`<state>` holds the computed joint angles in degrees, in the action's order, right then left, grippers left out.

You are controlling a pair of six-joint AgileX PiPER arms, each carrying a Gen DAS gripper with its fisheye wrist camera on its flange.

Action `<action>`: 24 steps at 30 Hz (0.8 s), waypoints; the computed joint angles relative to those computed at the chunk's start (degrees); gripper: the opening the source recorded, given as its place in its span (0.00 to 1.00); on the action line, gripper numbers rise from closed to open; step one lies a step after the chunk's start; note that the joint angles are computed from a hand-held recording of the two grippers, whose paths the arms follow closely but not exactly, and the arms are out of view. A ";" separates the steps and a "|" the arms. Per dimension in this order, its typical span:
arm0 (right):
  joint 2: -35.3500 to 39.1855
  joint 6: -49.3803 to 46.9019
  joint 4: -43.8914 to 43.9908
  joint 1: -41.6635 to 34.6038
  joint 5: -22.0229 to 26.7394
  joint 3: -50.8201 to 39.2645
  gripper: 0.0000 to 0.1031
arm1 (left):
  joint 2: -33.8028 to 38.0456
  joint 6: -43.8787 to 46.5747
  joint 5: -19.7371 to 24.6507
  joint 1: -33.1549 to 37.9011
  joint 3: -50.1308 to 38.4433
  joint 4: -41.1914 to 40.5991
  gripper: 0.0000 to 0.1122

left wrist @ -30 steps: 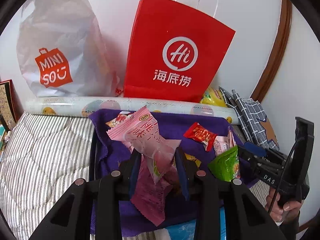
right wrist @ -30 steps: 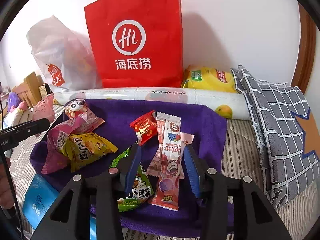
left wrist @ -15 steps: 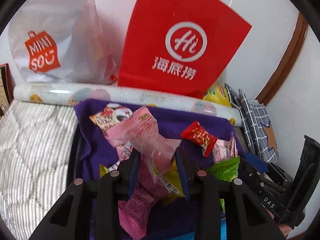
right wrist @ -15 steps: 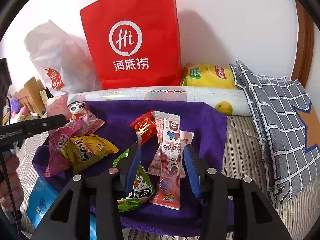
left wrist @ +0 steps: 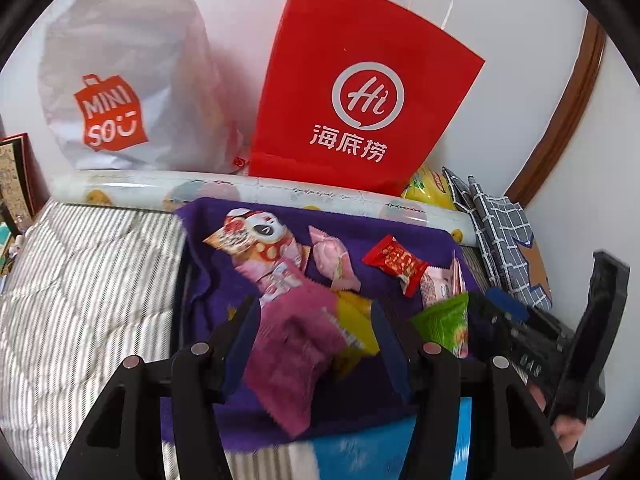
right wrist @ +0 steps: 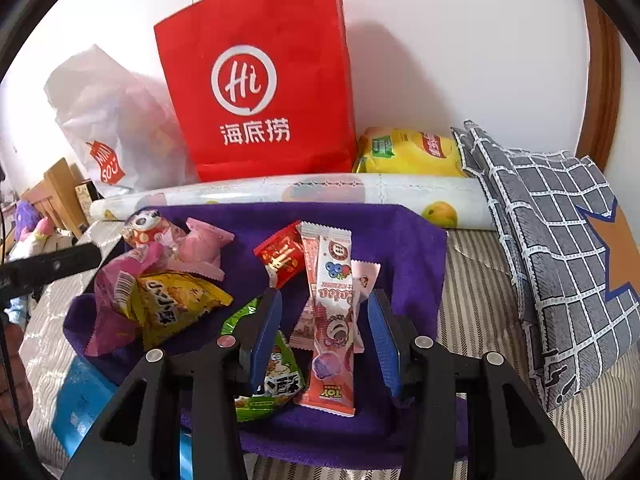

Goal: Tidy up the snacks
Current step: 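Move both tools back toward the tissue box and grasp the lychee packet with the right tool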

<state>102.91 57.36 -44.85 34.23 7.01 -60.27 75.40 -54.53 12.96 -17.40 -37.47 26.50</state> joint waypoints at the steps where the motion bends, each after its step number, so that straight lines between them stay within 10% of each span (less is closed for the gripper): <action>1: -0.72 2.43 -1.96 0.38 0.67 0.20 0.44 | -1.24 -0.31 1.16 -0.42 0.57 0.64 0.49; 10: -14.00 26.31 -19.76 10.78 11.29 8.83 0.45 | -14.46 -5.98 9.19 -4.43 8.29 6.59 0.53; 14: -19.32 36.04 -26.21 18.83 17.40 14.30 0.63 | -20.69 -3.73 12.97 -5.85 11.45 3.63 0.57; 24: -22.60 44.43 -22.68 34.72 24.24 21.05 0.64 | -34.60 -18.23 28.75 -22.02 17.43 11.89 0.63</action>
<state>80.31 101.79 -67.53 68.94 31.25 -39.22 40.80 -72.76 41.72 -39.42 -20.04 38.38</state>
